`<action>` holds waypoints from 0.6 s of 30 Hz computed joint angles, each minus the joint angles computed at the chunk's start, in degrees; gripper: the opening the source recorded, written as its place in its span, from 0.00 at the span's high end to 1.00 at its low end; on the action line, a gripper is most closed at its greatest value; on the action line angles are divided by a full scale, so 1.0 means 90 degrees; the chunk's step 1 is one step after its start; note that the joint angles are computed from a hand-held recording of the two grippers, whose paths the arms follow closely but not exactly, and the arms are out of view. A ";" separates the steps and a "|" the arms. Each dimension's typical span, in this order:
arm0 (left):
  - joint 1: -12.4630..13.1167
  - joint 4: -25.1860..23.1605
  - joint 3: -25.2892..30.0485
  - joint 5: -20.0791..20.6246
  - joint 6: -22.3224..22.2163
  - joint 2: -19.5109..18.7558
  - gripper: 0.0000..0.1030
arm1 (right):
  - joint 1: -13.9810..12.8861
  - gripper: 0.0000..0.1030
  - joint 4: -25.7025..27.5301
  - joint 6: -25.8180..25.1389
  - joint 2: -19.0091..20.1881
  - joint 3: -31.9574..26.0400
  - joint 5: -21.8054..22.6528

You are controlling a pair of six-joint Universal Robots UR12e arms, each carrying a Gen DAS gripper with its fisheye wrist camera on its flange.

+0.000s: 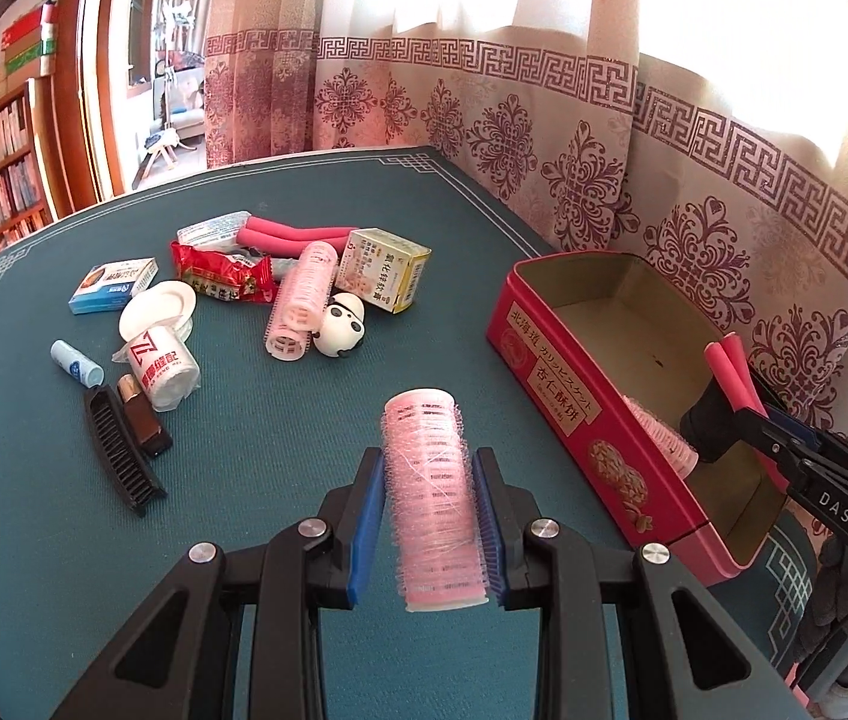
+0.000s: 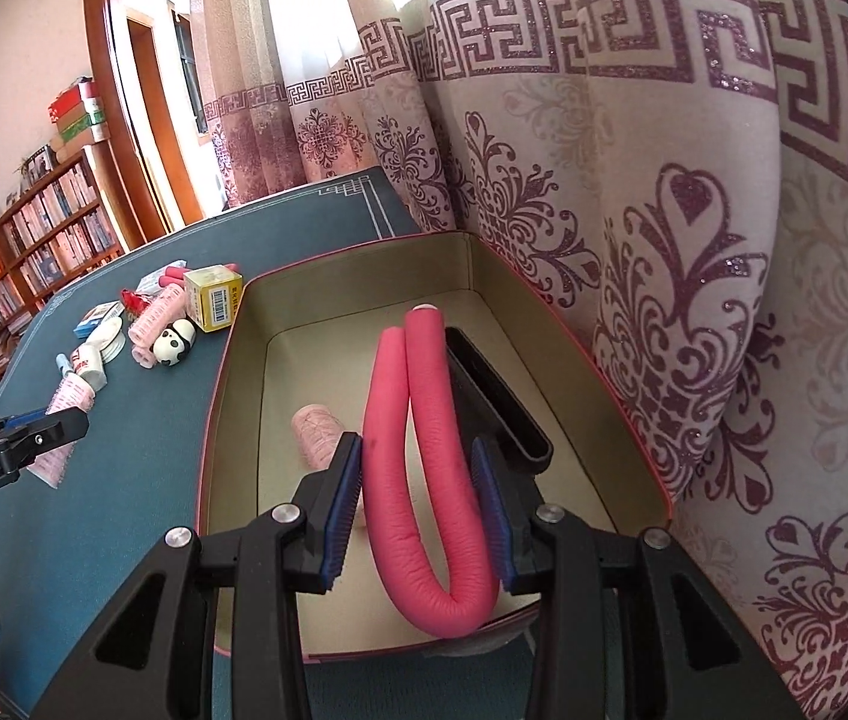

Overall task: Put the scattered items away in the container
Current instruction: 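Lower the roller and foam curler into the red tin and open both tools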

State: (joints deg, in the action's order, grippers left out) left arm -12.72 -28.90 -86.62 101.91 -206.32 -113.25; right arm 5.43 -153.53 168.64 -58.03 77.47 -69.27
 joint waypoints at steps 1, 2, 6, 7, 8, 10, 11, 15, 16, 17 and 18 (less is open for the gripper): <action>-0.0004 -0.0004 0.0016 -0.0010 0.0008 -0.0010 0.70 | 0.0004 0.60 0.0029 -0.0011 0.0016 -0.0022 -0.0007; -0.0005 -0.0006 0.0027 -0.0023 0.0014 -0.0018 0.70 | 0.0013 0.60 0.0077 -0.0026 0.0041 -0.0060 -0.0022; -0.0003 -0.0024 0.0044 -0.0072 0.0010 -0.0034 0.70 | 0.0045 0.60 0.0259 -0.0029 0.0135 -0.0214 -0.0176; -0.0002 -0.0031 0.0047 -0.0080 0.0005 -0.0037 0.70 | 0.0051 0.60 0.0302 -0.0023 0.0160 -0.0259 -0.0221; 0.0004 -0.0038 0.0048 -0.0092 0.0004 -0.0040 0.70 | 0.0058 0.60 0.0336 -0.0009 0.0192 -0.0312 -0.0275; 0.0011 -0.0047 0.0054 -0.0115 0.0001 -0.0045 0.70 | 0.0066 0.60 0.0405 0.0038 0.0240 -0.0396 -0.0392; 0.0013 -0.0051 0.0058 -0.0122 -0.0001 -0.0048 0.70 | 0.0065 0.60 0.0425 0.0071 0.0261 -0.0430 -0.0443; 0.0013 -0.0065 0.0086 -0.0162 0.0025 -0.0066 0.70 | 0.0055 0.60 0.0409 0.0062 0.0286 -0.0466 -0.0466; 0.0012 -0.0061 0.0090 -0.0183 0.0041 -0.0068 0.70 | 0.0058 0.60 0.0405 0.0035 0.0286 -0.0463 -0.0474; 0.0008 -0.0054 0.0099 -0.0197 0.0061 -0.0072 0.70 | 0.0060 0.59 0.0416 0.0020 0.0286 -0.0462 -0.0470; 0.0001 -0.0051 0.0113 -0.0205 0.0083 -0.0078 0.70 | 0.0056 0.58 0.0426 0.0020 0.0283 -0.0454 -0.0442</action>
